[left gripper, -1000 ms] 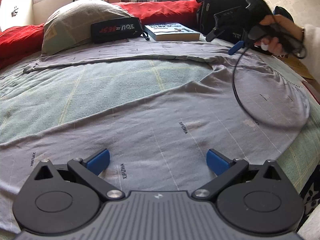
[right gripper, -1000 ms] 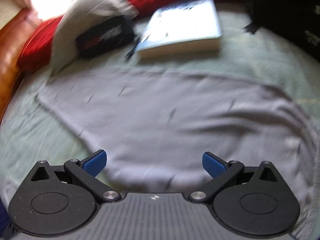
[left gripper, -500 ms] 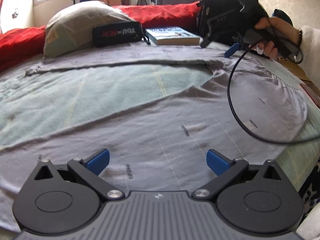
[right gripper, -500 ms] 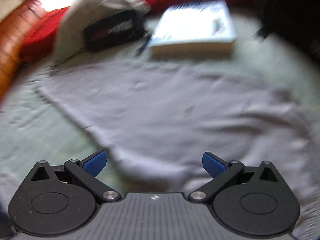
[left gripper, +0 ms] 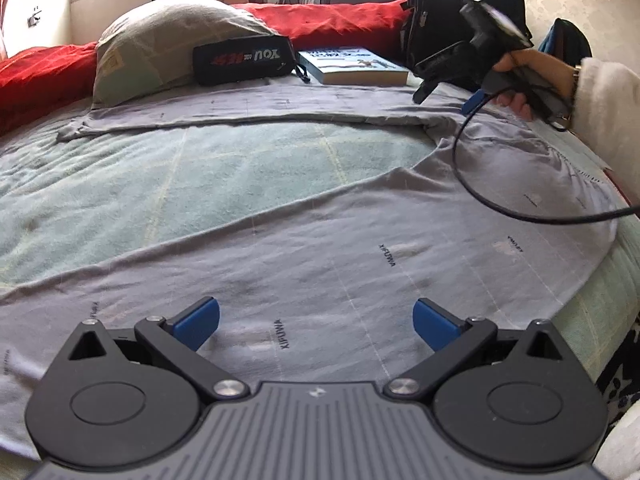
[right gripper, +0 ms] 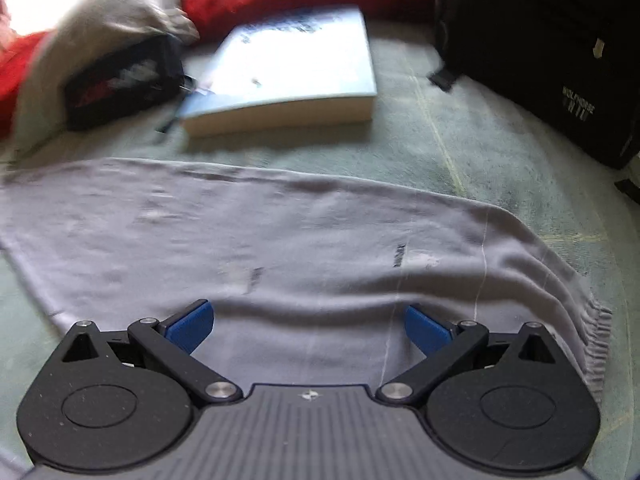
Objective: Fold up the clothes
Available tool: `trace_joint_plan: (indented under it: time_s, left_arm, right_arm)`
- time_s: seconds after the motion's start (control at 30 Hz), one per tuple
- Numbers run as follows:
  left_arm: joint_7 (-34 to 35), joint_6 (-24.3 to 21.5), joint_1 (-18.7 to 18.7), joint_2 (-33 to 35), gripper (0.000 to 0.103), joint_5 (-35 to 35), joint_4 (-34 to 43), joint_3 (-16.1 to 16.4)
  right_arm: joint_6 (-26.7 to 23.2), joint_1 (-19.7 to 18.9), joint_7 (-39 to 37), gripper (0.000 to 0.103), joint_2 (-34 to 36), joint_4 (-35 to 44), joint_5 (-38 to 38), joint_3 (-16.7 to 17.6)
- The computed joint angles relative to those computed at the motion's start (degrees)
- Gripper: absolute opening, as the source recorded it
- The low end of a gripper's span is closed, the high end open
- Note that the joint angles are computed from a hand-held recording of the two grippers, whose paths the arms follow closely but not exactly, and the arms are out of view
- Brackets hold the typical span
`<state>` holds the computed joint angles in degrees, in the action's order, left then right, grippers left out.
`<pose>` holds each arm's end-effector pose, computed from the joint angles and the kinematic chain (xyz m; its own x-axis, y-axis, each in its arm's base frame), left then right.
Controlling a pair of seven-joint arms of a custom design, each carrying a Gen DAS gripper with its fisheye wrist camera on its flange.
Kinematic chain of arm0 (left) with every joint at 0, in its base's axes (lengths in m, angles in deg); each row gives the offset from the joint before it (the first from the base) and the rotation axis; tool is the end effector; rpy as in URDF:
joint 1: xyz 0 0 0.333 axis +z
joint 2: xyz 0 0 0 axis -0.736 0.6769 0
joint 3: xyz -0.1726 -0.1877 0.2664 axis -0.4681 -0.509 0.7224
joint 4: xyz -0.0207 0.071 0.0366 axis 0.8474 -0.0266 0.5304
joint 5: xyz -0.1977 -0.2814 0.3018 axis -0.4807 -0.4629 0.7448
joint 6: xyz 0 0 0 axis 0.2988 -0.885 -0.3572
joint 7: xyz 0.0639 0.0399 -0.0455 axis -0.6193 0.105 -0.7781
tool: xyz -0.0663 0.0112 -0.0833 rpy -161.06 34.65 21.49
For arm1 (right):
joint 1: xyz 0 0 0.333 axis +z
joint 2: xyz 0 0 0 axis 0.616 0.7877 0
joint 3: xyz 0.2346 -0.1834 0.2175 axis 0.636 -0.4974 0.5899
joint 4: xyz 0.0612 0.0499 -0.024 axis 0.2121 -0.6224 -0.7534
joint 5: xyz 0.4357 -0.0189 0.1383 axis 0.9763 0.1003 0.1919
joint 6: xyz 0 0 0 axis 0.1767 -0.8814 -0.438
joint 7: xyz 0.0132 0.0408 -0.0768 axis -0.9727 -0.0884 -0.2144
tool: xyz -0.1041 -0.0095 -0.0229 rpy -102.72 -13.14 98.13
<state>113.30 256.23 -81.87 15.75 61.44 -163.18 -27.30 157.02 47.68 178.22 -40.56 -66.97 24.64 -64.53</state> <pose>0.3955 -0.0492 0.3824 -0.3283 -0.9437 0.0400 -0.6730 0.2040 -0.7110 0.6846 0.1675 0.4223 0.0609 -0.9891 -0.1340 -0.8631 0.0152 -0.5047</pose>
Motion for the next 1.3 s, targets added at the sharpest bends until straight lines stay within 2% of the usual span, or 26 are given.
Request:
trace_joint_plan:
  time_s: [0.1, 0.23, 0.33, 0.5, 0.57, 0.6, 0.63, 0.67, 0.77, 0.83, 0.9, 0.97, 1.0, 1.03, 1.13, 1.17, 1.23, 1.3]
  left_arm:
    - [0.49, -1.28, 5.59, -1.25, 0.102, 0.93, -0.51, -4.41]
    - [1.53, -2.29, 14.56, -2.17, 0.102, 2.36, -0.86, -10.52]
    - [1.72, -3.55, 19.83, -1.55, 0.102, 2.65, -0.24, -13.08]
    - [3.02, -3.65, 22.02, 0.30, 0.102, 1.84, -0.26, -12.27]
    - [3.43, -4.32, 21.27, 0.20, 0.102, 0.70, -0.73, -10.39]
    - [4.49, -4.31, 18.91, -0.66, 0.102, -0.38, -1.20, -7.30]
    - [5.25, -4.87, 18.43, -1.66, 0.102, -0.88, -1.65, -6.07]
    - [6.03, -5.54, 18.50, -2.63, 0.102, -1.57, -2.10, -5.48]
    - [5.04, -7.86, 24.61, -4.73, 0.102, -1.85, -3.40, -10.62]
    - [3.10, -9.53, 29.16, -5.88, 0.102, -1.60, -3.94, -14.89]
    - [-0.86, -9.86, 33.12, -6.61, 0.102, -0.12, -4.18, -20.21]
    - [-1.16, -7.40, 32.30, -7.10, 0.102, 0.25, -4.73, -22.43]
    - [-1.52, -6.17, 31.65, -7.25, 0.102, 0.86, -4.94, -23.18]
    - [-0.93, -4.88, 29.01, -7.05, 0.102, 1.28, -4.96, -21.93]
    - [-0.52, 0.23, 20.44, -4.36, 0.102, 2.00, -4.40, -17.89]
    - [-1.12, 1.58, 18.26, -3.12, 0.102, 2.30, -4.03, -16.94]
    - [-3.32, 1.54, 16.84, -1.01, 0.102, 2.61, -3.24, -16.71]
    - [-5.41, 1.32, 16.34, 0.35, 0.102, 2.76, -3.04, -16.80]
  right_arm:
    - [1.40, -1.77, -7.62, 0.103, -6.26, -6.05, 6.85, 2.73]
    - [3.71, 1.27, -14.23, 0.103, -15.09, -14.97, 10.06, 1.82]
    - [5.38, 4.09, -14.78, 0.103, -21.52, -22.05, 9.15, 0.54]
    - [12.69, 8.32, -12.14, 0.103, -28.58, -33.00, 6.08, -0.69]
    - [15.09, 10.34, -10.65, 0.103, -30.21, -36.49, 5.67, -1.68]
    - [16.05, 9.55, -8.78, 0.103, -30.93, -38.18, 3.89, -0.59]
    - [16.97, 8.34, -6.88, 0.103, -31.64, -39.85, 2.18, 0.94]
    - [18.05, 5.13, -3.71, 0.103, -32.40, -41.51, -1.02, 4.23]
    - [17.86, -1.89, 3.06, 0.103, -34.90, -45.05, -7.14, 11.55]
    - [19.52, -3.07, 6.64, 0.103, -35.93, -47.65, -8.24, 12.73]
    - [26.28, -4.50, 9.69, 0.103, -36.57, -50.96, -9.03, 13.45]
    - [29.65, -8.04, 12.56, 0.103, -37.13, -52.52, -9.66, 17.11]
    - [31.64, -11.43, 13.74, 0.103, -37.38, -53.09, -9.81, 20.87]
    - [32.73, -14.50, 14.42, 0.103, -37.73, -53.33, -9.71, 24.53]
    - [34.21, -18.19, 15.12, 0.103, -38.57, -53.80, -9.40, 28.86]
    - [34.56, -17.53, 15.05, 0.103, -38.48, -54.03, -9.61, 27.97]
    - [34.56, -13.85, 14.40, 0.103, -37.75, -54.23, -10.92, 22.80]
    - [33.08, -11.43, 14.37, 0.103, -39.13, -54.86, -11.26, 19.76]
